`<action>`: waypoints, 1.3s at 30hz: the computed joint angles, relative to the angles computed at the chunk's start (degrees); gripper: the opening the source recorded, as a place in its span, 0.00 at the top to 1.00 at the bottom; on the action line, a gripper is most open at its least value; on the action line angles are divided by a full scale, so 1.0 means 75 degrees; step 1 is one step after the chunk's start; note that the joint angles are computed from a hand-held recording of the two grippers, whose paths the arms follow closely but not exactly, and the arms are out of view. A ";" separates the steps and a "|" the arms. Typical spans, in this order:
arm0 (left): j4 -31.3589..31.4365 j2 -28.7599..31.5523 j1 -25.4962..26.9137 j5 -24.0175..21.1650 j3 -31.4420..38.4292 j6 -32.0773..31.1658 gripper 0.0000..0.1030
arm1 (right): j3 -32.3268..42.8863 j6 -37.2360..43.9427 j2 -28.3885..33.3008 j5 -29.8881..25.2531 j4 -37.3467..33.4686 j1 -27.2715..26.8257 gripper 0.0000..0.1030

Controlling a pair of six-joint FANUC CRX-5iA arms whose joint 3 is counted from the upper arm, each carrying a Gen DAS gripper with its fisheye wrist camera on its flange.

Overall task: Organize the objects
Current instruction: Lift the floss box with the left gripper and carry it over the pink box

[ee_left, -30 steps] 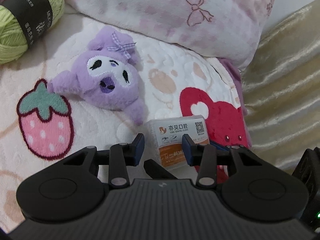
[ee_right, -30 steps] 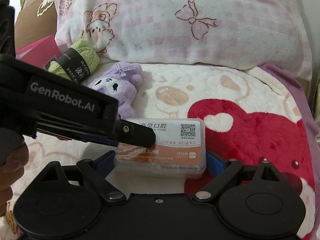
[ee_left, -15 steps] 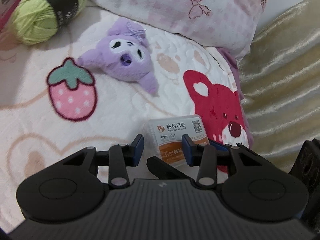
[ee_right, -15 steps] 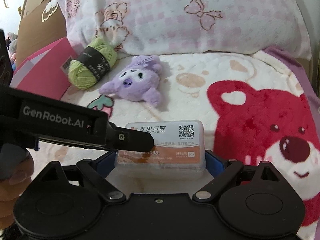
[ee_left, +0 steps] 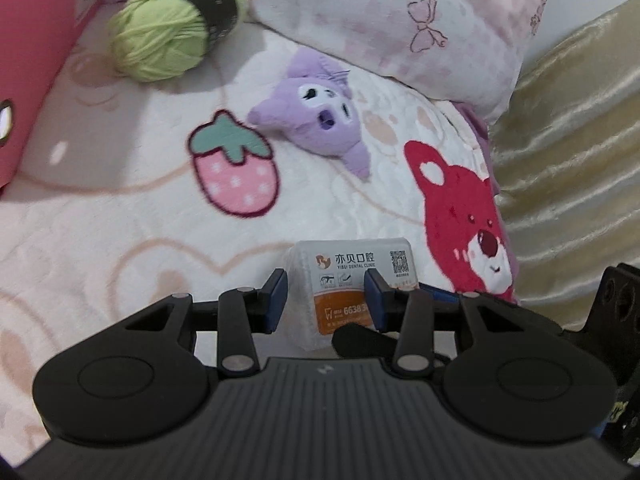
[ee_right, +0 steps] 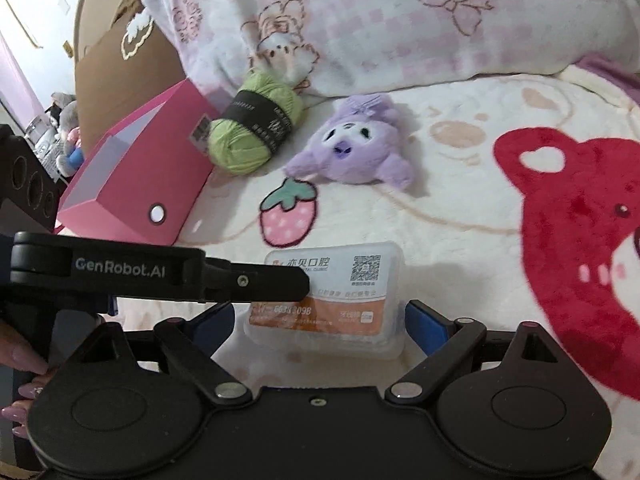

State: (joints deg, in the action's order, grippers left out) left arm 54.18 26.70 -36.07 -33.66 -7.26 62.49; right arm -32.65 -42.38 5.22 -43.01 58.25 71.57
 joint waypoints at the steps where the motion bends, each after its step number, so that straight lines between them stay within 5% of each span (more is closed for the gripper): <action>1: -0.0098 -0.0063 0.0037 -0.0020 -0.0056 0.0037 0.61 | 0.0128 0.0233 0.0080 -0.0078 -0.0155 0.0044 0.16; 10: -0.1065 -0.0588 0.0345 -0.0177 -0.0345 0.0418 0.61 | 0.0612 0.0851 0.0370 -0.0099 -0.0561 0.0209 0.37; 18: -0.1767 -0.0915 0.0518 -0.0500 -0.0338 0.0739 0.61 | 0.1365 0.0807 0.0718 -0.0493 -0.1215 0.0411 0.39; 28: -0.2834 -0.1257 0.0970 -0.2114 0.0418 0.1143 0.62 | 0.2836 0.1788 0.0913 -0.0958 -0.2855 0.0458 0.39; 39: -0.2958 -0.1696 0.1572 -0.3357 0.0944 0.0801 0.62 | 0.4603 0.3074 0.1297 -0.1829 -0.3735 0.0443 0.42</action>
State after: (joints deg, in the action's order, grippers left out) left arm 31.99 13.97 -24.28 -58.84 -0.18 68.50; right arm 1.87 -19.33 14.95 -56.73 30.23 74.89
